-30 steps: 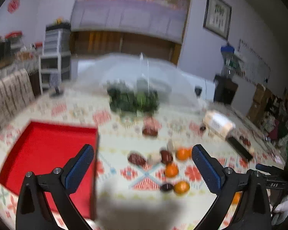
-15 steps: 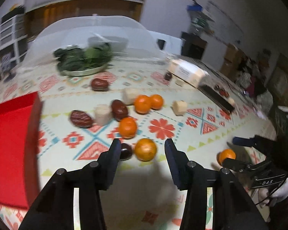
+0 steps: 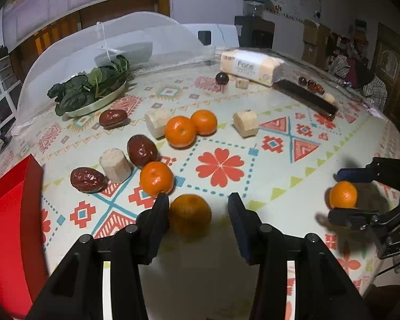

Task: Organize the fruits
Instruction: 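Grasp a mandarin orange with the left gripper while the right gripper grasps another orange, then carry the oranges over the red tray and open both grippers to drop them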

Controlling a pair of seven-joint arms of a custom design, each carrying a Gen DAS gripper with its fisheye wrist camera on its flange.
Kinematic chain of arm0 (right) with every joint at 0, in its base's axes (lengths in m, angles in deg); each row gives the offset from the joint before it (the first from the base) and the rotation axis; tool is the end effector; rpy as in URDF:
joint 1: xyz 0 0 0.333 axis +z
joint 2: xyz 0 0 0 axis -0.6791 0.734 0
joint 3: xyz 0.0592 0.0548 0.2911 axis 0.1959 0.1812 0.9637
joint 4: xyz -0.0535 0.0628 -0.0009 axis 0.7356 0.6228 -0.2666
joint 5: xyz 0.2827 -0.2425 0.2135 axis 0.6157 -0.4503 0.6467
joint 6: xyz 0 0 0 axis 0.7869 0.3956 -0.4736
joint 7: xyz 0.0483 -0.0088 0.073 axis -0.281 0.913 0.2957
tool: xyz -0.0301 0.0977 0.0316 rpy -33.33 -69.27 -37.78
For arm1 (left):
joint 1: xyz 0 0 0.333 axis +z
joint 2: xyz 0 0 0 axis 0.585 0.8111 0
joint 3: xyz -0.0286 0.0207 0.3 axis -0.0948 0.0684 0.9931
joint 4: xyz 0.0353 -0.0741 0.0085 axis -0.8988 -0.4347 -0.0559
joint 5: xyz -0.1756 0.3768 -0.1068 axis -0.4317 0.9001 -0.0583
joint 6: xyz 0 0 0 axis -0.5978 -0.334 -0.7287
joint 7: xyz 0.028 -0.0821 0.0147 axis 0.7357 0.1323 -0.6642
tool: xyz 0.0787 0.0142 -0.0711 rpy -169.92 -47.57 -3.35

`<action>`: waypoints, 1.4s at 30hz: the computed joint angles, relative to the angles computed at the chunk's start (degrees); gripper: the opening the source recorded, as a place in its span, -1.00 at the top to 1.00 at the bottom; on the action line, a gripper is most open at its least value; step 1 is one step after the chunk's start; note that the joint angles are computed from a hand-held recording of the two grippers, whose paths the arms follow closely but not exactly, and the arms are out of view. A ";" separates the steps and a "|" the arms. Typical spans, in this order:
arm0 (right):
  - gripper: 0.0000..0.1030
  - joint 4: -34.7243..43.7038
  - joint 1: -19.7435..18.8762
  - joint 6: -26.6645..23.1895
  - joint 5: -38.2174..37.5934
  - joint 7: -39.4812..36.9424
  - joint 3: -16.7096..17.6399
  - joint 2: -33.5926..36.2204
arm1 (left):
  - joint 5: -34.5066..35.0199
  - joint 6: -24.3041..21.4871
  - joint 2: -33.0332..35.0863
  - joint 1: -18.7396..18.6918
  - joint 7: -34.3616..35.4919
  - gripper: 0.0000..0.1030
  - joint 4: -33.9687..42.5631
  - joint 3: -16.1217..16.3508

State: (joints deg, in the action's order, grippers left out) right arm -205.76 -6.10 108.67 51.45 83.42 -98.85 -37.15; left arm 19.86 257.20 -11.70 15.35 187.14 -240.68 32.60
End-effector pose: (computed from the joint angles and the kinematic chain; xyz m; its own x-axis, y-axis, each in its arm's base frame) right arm 0.4205 0.1556 0.3603 0.3490 -0.9148 -0.2033 -0.7679 -0.1547 -0.6216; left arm 0.4618 -0.1024 0.3797 -0.3674 -0.9298 -0.0211 -0.6870 0.2866 -0.6678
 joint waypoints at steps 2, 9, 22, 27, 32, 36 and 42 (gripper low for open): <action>-0.38 0.06 0.18 -0.34 0.22 -0.17 -0.18 0.03 | 4.07 0.52 0.64 5.20 -3.89 0.38 0.02 -4.88; 0.24 -0.35 0.06 -1.50 1.24 -0.50 -0.28 -0.98 | 4.25 0.78 -0.48 1.98 -5.76 0.40 -0.50 -0.83; 0.24 -0.14 -0.32 -1.73 0.48 2.30 1.50 -5.11 | -6.19 1.91 -16.83 -9.35 -0.63 0.40 -6.55 16.53; 0.24 4.54 6.00 -1.90 1.05 -1.15 -0.83 -6.46 | -5.11 1.74 -23.44 -4.94 -2.22 0.40 -8.40 18.07; 0.24 13.85 20.31 -4.09 11.20 -13.00 -9.18 -4.10 | -3.05 0.76 -25.04 1.43 -4.17 0.40 -8.45 18.21; 0.24 24.37 28.98 -11.20 23.20 -22.90 -14.83 2.20 | -2.31 0.14 -22.81 6.15 -5.21 0.40 -7.06 19.26; 0.24 42.50 30.20 -24.48 30.73 -23.61 -14.04 21.39 | -2.29 0.40 -17.80 11.79 -6.56 0.40 -5.73 21.02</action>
